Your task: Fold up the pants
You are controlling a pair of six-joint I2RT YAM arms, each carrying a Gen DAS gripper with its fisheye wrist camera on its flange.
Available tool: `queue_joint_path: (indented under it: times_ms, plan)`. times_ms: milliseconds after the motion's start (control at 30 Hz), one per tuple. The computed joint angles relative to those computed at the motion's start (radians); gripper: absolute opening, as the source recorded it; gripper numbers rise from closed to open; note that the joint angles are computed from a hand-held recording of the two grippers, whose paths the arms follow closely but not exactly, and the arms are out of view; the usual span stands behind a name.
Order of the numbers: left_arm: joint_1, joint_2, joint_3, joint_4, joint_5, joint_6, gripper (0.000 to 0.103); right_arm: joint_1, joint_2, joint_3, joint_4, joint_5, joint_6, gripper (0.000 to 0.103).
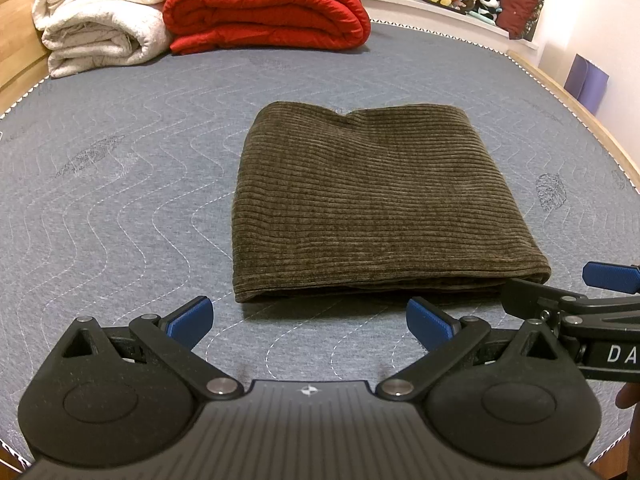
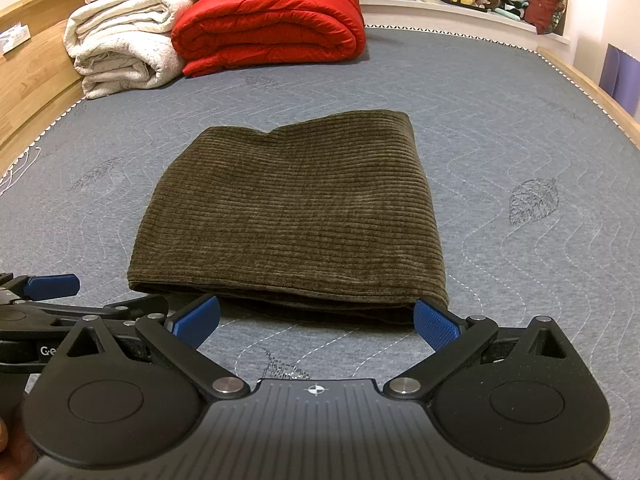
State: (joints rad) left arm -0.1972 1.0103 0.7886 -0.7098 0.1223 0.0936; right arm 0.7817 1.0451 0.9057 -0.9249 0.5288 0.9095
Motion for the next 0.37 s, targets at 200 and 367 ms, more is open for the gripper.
queue_joint_path:
  times_ms: [200, 367]
  plan:
    - [0.002, 0.000, 0.000, 0.000, 0.001, 0.000, 0.103, -0.002, -0.003, -0.003, 0.002, -0.002, -0.002, 0.102]
    - [0.002, 0.001, 0.000, 0.000, 0.003, 0.001, 0.103, -0.003, -0.005, -0.004, 0.002, -0.004, -0.003, 0.102]
